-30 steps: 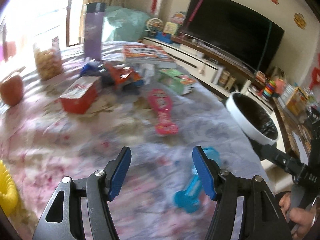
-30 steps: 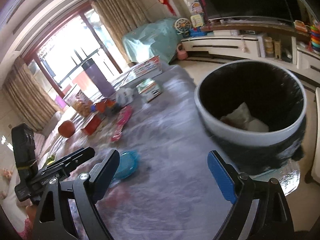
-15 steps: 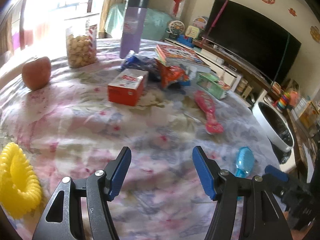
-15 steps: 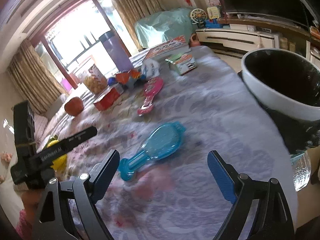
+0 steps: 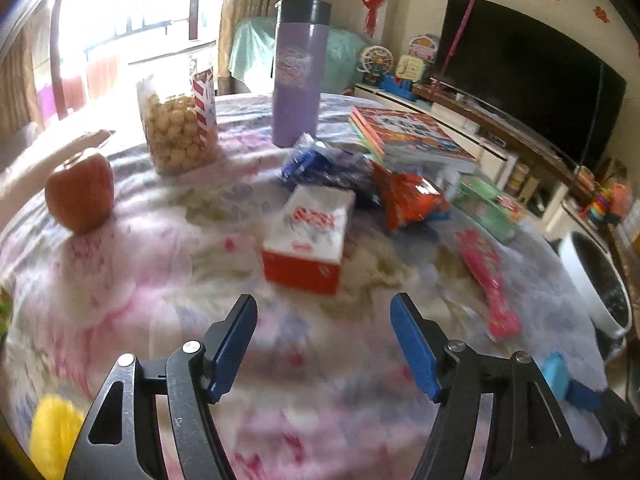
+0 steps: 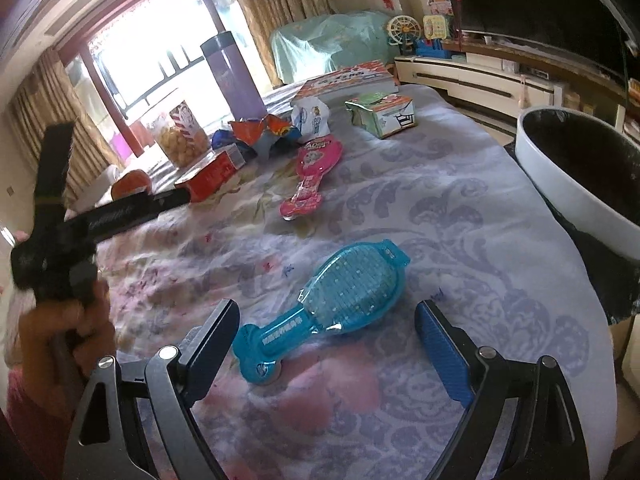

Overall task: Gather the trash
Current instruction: 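Grasp the red-and-white milk carton with the left tool while the right tool grasps the blue hairbrush, then lift the carton and hairbrush and carry both over the black bin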

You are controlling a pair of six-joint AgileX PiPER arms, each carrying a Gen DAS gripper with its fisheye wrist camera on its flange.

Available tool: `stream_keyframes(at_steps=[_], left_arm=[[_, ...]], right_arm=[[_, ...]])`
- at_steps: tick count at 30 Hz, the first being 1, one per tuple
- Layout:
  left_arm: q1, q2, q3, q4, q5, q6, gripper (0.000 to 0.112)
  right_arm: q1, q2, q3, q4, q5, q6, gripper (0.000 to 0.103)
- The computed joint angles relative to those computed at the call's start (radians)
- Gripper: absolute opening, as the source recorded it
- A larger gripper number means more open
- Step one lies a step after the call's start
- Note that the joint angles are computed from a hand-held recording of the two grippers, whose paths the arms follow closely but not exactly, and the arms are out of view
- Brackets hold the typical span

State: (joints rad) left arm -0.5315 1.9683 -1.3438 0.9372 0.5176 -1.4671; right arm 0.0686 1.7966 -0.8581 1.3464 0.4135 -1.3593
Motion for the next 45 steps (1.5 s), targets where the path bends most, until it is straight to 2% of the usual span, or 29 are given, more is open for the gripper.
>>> stream_keyframes(at_steps=[3,7,8,10,12,13,18,31,37,39,41,43,45], left_arm=[[0.022,0.063,-0.087,-0.031,0.026,0.062,0.069],[0.062,0.152,-0.213,-0.157,0.020,0.223,0.069],[0.065,0.170,-0.238,-0.165,0.028,0.237,0.069],[0.073,0.198,-0.272,-0.183,0.032,0.263,0.066],[0.078,0.212,-0.285,-0.202,0.024,0.285,0.051],[0.083,0.216,-0.287,-0.220,0.012,0.308,0.050],[0.059,0.172,-0.219,-0.118,-0.011,0.209,0.049],[-0.105,-0.057,0.145,-0.012,-0.141,-0.047,0.050],[-0.135,-0.073,0.147,-0.023,-0.091,-0.026,0.052],[-0.141,-0.072,0.140,-0.026,-0.071,-0.022,0.054],[-0.156,-0.063,0.126,-0.026,-0.053,-0.028,0.056],[-0.157,-0.054,0.122,-0.010,-0.054,-0.040,0.056],[-0.155,-0.034,0.104,-0.027,-0.054,-0.013,0.051]], right_arm=[[0.024,0.009,-0.016,-0.046,-0.021,0.030,0.085],[0.031,0.021,-0.048,-0.140,-0.022,0.094,0.054],[0.023,0.028,-0.058,-0.151,-0.010,0.103,0.048],[0.006,0.039,-0.076,-0.156,0.020,0.105,0.045],[-0.016,0.050,-0.091,-0.149,0.052,0.096,0.045],[-0.021,0.052,-0.093,-0.143,0.059,0.091,0.045],[-0.058,0.059,-0.095,-0.104,0.107,0.056,0.044],[-0.112,0.070,-0.131,-0.145,0.149,0.082,0.046],[-0.097,0.079,-0.120,-0.133,0.141,0.100,0.057],[-0.084,0.071,-0.106,-0.115,0.115,0.073,0.057],[-0.084,0.071,-0.107,-0.120,0.116,0.075,0.043],[-0.095,0.078,-0.114,-0.124,0.134,0.081,0.043],[-0.104,0.079,-0.115,-0.116,0.147,0.074,0.043]])
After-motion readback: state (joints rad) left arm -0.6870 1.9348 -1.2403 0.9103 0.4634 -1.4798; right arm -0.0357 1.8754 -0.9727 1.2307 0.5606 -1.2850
